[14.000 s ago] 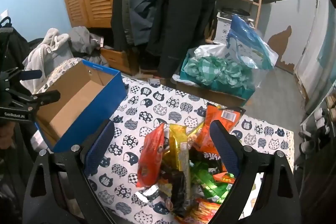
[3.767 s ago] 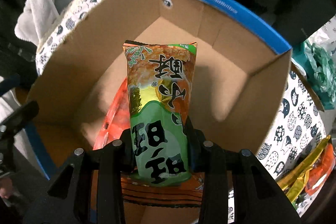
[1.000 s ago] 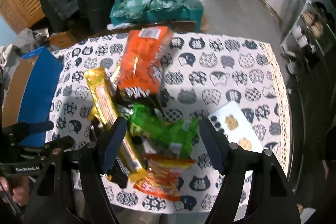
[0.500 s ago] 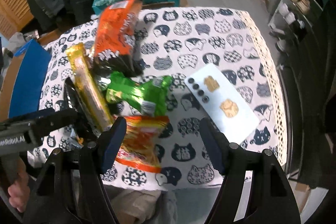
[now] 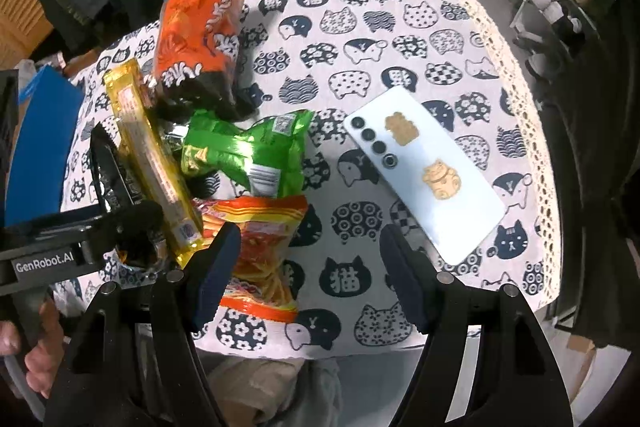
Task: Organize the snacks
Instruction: 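Grasp the black snack bag with the left tool while the right tool grasps the red-striped bag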
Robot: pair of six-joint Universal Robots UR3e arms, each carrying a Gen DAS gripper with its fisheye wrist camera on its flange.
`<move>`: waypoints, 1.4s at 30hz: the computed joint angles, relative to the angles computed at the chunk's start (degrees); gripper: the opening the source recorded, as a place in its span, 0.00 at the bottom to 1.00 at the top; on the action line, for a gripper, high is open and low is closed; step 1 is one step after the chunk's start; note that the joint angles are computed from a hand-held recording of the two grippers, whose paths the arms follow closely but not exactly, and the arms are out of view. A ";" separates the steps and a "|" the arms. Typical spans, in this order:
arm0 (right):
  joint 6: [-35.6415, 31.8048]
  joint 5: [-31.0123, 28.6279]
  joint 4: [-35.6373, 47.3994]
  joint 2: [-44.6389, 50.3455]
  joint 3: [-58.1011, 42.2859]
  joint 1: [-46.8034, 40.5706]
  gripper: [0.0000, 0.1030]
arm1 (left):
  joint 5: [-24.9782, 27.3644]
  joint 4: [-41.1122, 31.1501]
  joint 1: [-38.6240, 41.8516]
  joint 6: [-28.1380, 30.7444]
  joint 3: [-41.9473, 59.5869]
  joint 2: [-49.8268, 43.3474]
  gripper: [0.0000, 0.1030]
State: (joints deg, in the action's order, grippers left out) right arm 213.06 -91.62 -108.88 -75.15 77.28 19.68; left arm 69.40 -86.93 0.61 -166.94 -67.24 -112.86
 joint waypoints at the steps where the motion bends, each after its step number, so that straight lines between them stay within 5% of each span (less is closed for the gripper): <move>1: 0.01 0.31 -0.08 0.51 -0.31 0.21 0.70 | -0.57 0.08 0.43 0.69 -0.62 0.45 0.69; 14: 0.56 3.55 -1.40 8.92 -4.36 2.35 0.70 | -3.94 -2.19 3.16 8.02 -3.15 3.51 0.36; 20: 1.94 5.19 -3.80 10.60 -3.28 1.35 0.70 | -4.73 -4.11 4.56 9.75 -2.96 4.08 0.33; 24: 2.74 8.91 -6.15 10.21 -0.29 -0.18 0.47 | -4.64 -5.16 5.79 11.49 -3.05 4.94 0.32; 27: 2.05 7.43 -4.56 10.09 -1.47 0.50 0.42 | -4.70 -5.97 6.45 12.66 -3.14 5.78 0.30; 42: 0.08 -0.81 1.86 8.03 -10.79 3.05 0.41 | -5.43 -5.20 9.27 17.39 -1.83 11.34 0.30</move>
